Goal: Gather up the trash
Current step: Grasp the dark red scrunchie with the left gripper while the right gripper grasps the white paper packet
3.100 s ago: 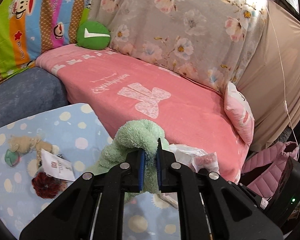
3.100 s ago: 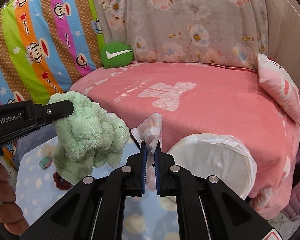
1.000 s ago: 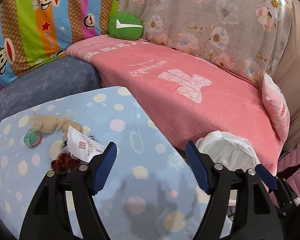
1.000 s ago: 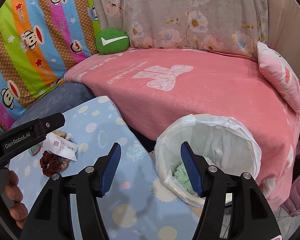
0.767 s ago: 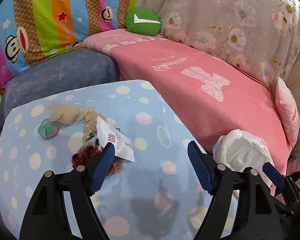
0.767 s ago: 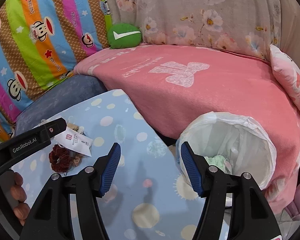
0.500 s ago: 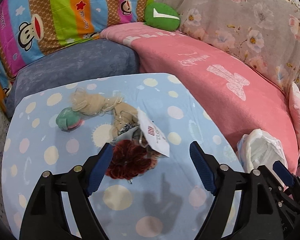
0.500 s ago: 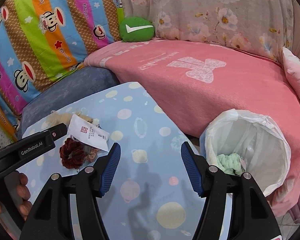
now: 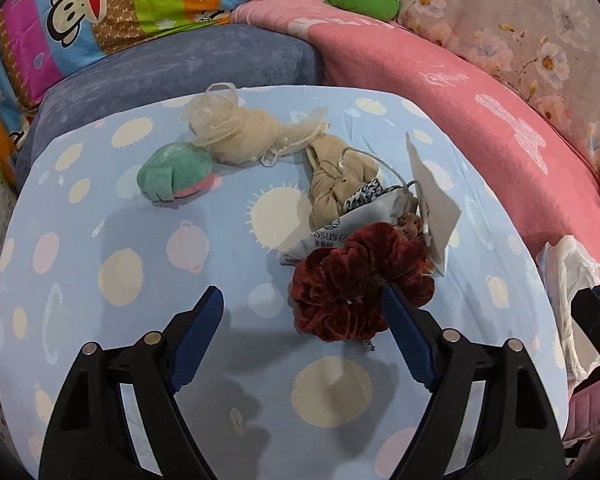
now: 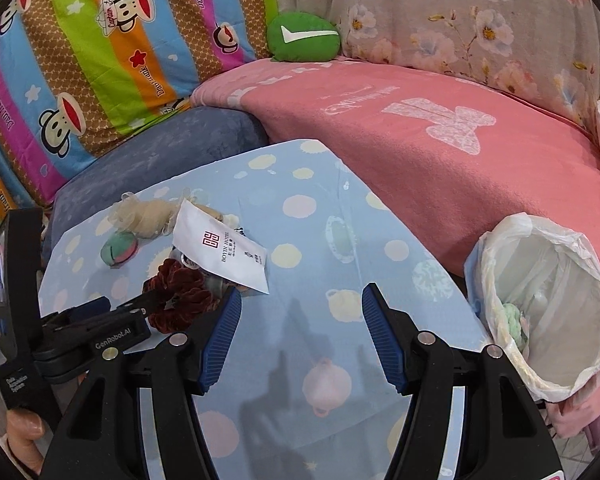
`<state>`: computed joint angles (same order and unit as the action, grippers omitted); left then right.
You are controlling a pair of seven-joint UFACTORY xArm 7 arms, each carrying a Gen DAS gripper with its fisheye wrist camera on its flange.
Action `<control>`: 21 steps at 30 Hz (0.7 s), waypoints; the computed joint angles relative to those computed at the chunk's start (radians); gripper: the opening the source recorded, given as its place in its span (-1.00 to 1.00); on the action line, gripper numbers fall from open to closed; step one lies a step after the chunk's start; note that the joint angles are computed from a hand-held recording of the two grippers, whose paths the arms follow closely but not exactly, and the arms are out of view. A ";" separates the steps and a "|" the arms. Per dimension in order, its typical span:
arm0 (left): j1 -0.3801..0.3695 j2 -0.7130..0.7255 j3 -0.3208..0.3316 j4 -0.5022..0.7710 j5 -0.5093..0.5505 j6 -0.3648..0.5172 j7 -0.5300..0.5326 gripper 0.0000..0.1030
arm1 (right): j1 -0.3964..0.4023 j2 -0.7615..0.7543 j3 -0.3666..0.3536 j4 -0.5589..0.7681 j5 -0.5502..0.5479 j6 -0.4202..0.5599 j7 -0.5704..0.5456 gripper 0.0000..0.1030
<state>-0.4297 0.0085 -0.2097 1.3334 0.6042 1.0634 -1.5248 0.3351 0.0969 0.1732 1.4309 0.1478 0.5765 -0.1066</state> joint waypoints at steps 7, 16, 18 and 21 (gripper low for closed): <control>0.037 -0.020 0.021 -0.084 -0.072 -0.147 0.056 -0.07 | 0.038 0.066 0.013 0.058 -0.053 0.016 0.045 0.18; 0.084 -0.096 0.015 -0.182 -0.129 -0.286 0.082 -0.82 | 0.091 0.159 0.030 0.161 -0.084 0.049 0.065 0.18; 0.097 -0.120 0.009 -0.199 -0.130 -0.287 0.077 -0.84 | 0.105 0.179 0.031 0.184 -0.092 0.052 0.068 0.14; 0.116 -0.144 -0.004 -0.206 -0.118 -0.259 0.072 -0.84 | 0.123 0.215 0.031 0.229 -0.102 0.065 0.075 -0.02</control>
